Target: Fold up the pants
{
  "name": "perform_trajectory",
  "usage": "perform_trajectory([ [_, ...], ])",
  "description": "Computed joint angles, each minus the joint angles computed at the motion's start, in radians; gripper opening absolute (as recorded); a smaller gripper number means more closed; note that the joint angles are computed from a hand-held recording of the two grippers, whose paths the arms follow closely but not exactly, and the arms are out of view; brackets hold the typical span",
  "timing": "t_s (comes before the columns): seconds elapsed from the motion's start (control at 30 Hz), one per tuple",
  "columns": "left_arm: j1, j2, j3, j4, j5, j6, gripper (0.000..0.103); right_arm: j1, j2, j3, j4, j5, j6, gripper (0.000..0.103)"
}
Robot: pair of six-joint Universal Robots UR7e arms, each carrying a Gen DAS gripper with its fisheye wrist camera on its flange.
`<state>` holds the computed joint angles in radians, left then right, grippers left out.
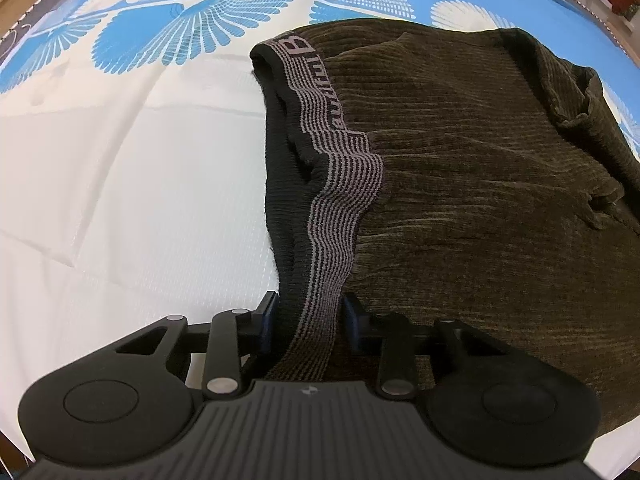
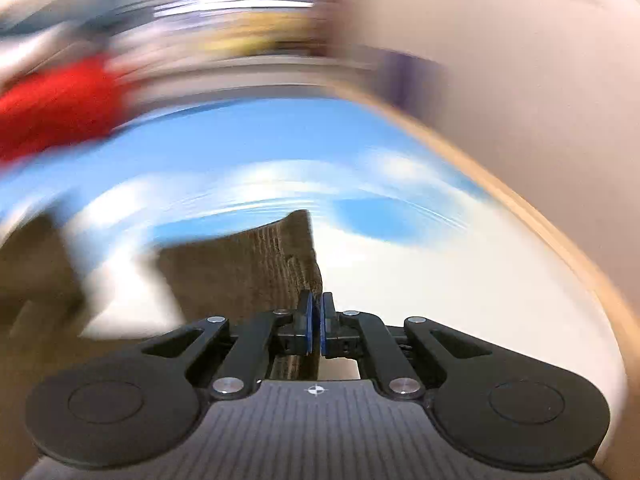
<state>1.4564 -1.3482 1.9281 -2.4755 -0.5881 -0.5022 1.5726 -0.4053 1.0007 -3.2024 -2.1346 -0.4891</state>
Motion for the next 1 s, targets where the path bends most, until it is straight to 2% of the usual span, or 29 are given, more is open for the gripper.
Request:
perform_trajectory([
  [0.03, -0.001, -0.001, 0.0, 0.001, -0.001, 0.001, 0.037, -0.019, -0.011, -0.014, 0.07, -0.067, 0.105, 0.0],
  [0.07, 0.0, -0.003, 0.001, 0.0, -0.005, 0.002, 0.038, -0.046, -0.035, -0.005, 0.157, -0.091, 0.209, 0.0],
  [0.13, 0.002, -0.008, 0.002, 0.001, -0.015, -0.004, 0.039, -0.079, -0.071, 0.003, 0.311, -0.103, 0.404, 0.0],
  [0.17, 0.003, -0.011, 0.003, 0.0, -0.02, -0.008, 0.041, -0.087, -0.075, -0.003, 0.368, -0.109, 0.451, 0.0],
  [0.23, 0.005, -0.013, 0.004, -0.005, -0.022, -0.012, 0.042, -0.11, -0.094, -0.002, 0.479, -0.04, 0.516, 0.001],
  [0.3, 0.005, -0.015, 0.002, 0.007, -0.021, -0.024, 0.046, -0.126, -0.104, 0.0, 0.519, 0.025, 0.601, 0.003],
  [0.33, 0.006, -0.015, 0.0, 0.012, -0.022, -0.027, 0.047, -0.134, -0.108, 0.001, 0.534, 0.065, 0.642, 0.012],
  [0.37, 0.007, -0.015, -0.002, 0.015, -0.023, -0.034, 0.048, -0.139, -0.104, -0.009, 0.545, 0.083, 0.662, 0.027],
  [0.43, 0.009, -0.017, -0.002, 0.014, -0.029, -0.042, 0.048, -0.14, -0.1, -0.01, 0.529, 0.092, 0.67, 0.037],
  [0.47, 0.01, -0.016, -0.002, 0.014, -0.03, -0.042, 0.049, -0.141, -0.107, 0.015, 0.501, 0.098, 0.662, 0.037],
  [0.57, 0.009, -0.01, -0.007, 0.026, -0.026, -0.025, 0.049, -0.137, -0.082, -0.014, 0.496, 0.087, 0.625, 0.037],
  [0.6, 0.008, -0.008, -0.007, 0.027, -0.024, -0.02, 0.048, -0.131, -0.072, -0.024, 0.492, 0.07, 0.603, 0.033],
  [0.63, 0.008, -0.006, -0.009, 0.027, -0.023, -0.012, 0.045, -0.125, -0.055, -0.044, 0.483, 0.049, 0.572, 0.011],
  [0.7, 0.004, -0.009, 0.0, -0.004, -0.021, 0.012, 0.03, -0.124, -0.048, -0.048, 0.446, 0.072, 0.556, 0.01],
  [0.8, -0.022, -0.021, 0.028, -0.075, 0.007, 0.074, 0.022, -0.104, -0.06, 0.005, 0.217, 0.163, 0.424, 0.009],
  [0.83, -0.036, -0.028, 0.044, -0.108, 0.023, 0.106, 0.021, -0.09, -0.056, 0.006, 0.167, 0.161, 0.368, 0.009],
  [0.87, -0.043, -0.035, 0.054, -0.122, 0.03, 0.123, 0.02, -0.078, -0.045, -0.008, 0.159, 0.117, 0.332, 0.009],
  [0.9, -0.05, -0.049, 0.064, -0.118, 0.033, 0.122, 0.02, -0.068, -0.027, -0.034, 0.193, 0.032, 0.338, 0.009],
  [0.93, -0.055, -0.061, 0.071, -0.107, 0.035, 0.111, 0.02, -0.065, -0.011, -0.067, 0.268, -0.056, 0.386, 0.009],
  [0.97, -0.06, -0.074, 0.079, -0.086, 0.045, 0.095, 0.02, -0.069, -0.007, -0.087, 0.366, -0.112, 0.464, 0.009],
  [1.0, -0.064, -0.084, 0.081, -0.048, 0.056, 0.074, 0.02, -0.077, -0.008, -0.098, 0.462, -0.138, 0.534, 0.009],
])
